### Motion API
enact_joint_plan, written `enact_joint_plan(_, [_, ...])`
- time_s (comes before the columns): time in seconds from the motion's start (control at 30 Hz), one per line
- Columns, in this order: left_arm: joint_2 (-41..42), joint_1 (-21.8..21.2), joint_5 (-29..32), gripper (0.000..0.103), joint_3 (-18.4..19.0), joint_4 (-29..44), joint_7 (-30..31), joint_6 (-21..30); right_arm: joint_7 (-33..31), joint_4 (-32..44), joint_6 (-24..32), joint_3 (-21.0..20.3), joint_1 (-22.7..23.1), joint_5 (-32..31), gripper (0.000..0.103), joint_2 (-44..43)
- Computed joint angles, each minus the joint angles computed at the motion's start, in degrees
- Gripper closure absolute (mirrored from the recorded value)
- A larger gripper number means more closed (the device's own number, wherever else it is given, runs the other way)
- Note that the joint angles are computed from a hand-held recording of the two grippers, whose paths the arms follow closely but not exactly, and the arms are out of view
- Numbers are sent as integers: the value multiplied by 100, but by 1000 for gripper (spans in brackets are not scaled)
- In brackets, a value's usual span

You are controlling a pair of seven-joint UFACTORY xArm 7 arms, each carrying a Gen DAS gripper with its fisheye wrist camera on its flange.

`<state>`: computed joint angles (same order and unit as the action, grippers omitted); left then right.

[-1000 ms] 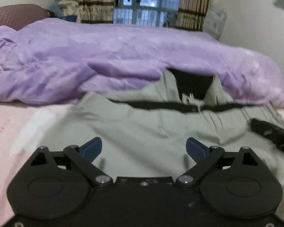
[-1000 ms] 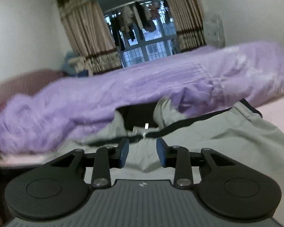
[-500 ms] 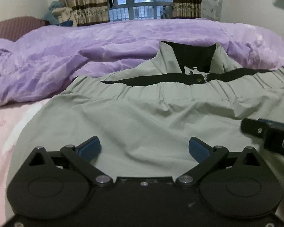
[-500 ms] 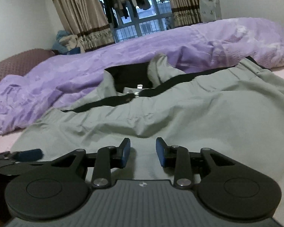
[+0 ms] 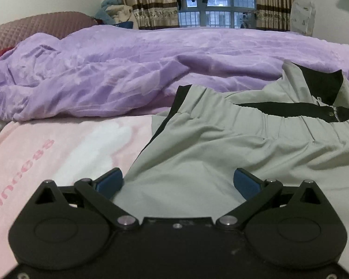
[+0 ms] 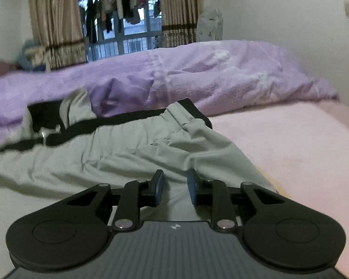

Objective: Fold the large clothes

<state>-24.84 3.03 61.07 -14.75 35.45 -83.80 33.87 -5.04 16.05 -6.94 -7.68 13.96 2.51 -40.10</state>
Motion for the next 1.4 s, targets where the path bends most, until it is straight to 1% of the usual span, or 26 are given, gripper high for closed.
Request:
enact_joint_plan(0.03, [49,13,33,0,-22,31,-30,12,44,-26,-35,384,-302,-48,66,16])
enact_joint_plan(0.1, [47,-18,10,0,-10,41,-24,36,105,-60,-105,915,-748,-155,60,36])
enact_joint_plan(0.13, [49,-23,8,0,1,38,-25,31,158,-96,-151,1167,-962,-196,54,2])
enact_joint_plan(0.17, [41,-28,7,0,9,32,-22,31,208,-108,-175,1267,-1061,-219,49,-24])
enact_joint_plan(0.23, [24,-56,-43,0,-1,41,2,87,231,-87,-190,1113,-1008,-255,49,-44])
enact_joint_plan(0.33, [-126,-219,-440,1,0,181,326,327,443,-67,-58,1153,-1069,-197,51,-399])
enact_joint_plan(0.37, [-333,-321,-584,1,10,186,466,272,461,-94,8,991,-869,-192,51,-621])
enact_joint_plan(0.43, [-751,-398,-748,1,-96,119,568,125,435,-211,181,507,-130,-150,51,-1302])
enact_joint_plan(0.57, [-1101,-793,-1516,0,-251,12,1133,-38,331,-359,1289,-1,1278,130,51,-2526])
enact_joint_plan(0.63, [-1080,-932,-1873,0,-351,-60,1365,-81,309,-413,1871,-17,1718,392,51,-2841])
enact_joint_plan(0.7, [-1049,-972,-2146,0,-507,-165,1501,-84,354,-572,2171,326,1778,521,51,-3037])
enact_joint_plan(0.77, [-993,-917,-2408,0,-657,-257,1504,67,418,-831,2179,653,1692,546,56,-3144])
enact_joint_plan(0.8, [-976,-895,-2497,0,-676,-318,1499,83,449,-922,2205,675,1640,567,56,-3163])
enact_joint_plan(0.83, [-1009,-871,-2540,0,-706,-410,1483,102,441,-968,2306,569,1621,611,61,-3126])
enact_joint_plan(0.87, [-1073,-837,-2514,0,-790,-457,1509,239,323,-988,2413,354,1622,647,74,-3134])
enact_joint_plan(0.93, [-1292,-885,-2538,0,-833,-537,1683,583,67,-1051,2605,95,1344,656,88,-3313])
enact_joint_plan(1.0, [-1632,-951,-2662,0,-679,-720,1877,755,18,-1082,2836,310,679,500,88,-3564])
enact_joint_plan(1.07, [-2055,-982,-2866,0,-404,-1005,2115,871,-179,-1071,2899,257,-17,298,86,-3596])
enact_joint_plan(1.13, [-2550,-952,-3065,0,-212,-1304,2326,972,-404,-1020,2913,0,-488,240,86,-3434])
enact_joint_plan(1.2, [-3130,-989,-3371,0,62,-1600,2578,1013,-906,-858,3174,-653,-572,362,86,-3353])
enact_joint_plan(1.23, [-3395,-956,-3540,0,82,-1649,2641,1292,-1127,-732,3483,-936,-555,459,77,-3417])
enact_joint_plan(1.27, [-3633,-879,-3631,0,40,-1683,2703,1558,-1264,-586,3835,-1108,-613,535,63,-3505])
enact_joint_plan(1.3, [-3910,-847,-3732,0,37,-1753,2776,1732,-1352,-518,4051,-1190,-717,600,53,-3637])
enact_joint_plan(1.33, [-4206,-868,-3889,0,126,-1850,2846,1811,-1426,-535,4157,-1219,-871,644,29,-3807])
enact_joint_plan(1.37, [-4630,-931,-4116,0,404,-2082,2898,1660,-1417,-630,4194,-1101,-1107,665,1,-4053])
enact_joint_plan(1.4, [-4874,-974,-4306,0,659,-2288,2969,1408,-1413,-696,4205,-947,-1365,634,0,-4171])
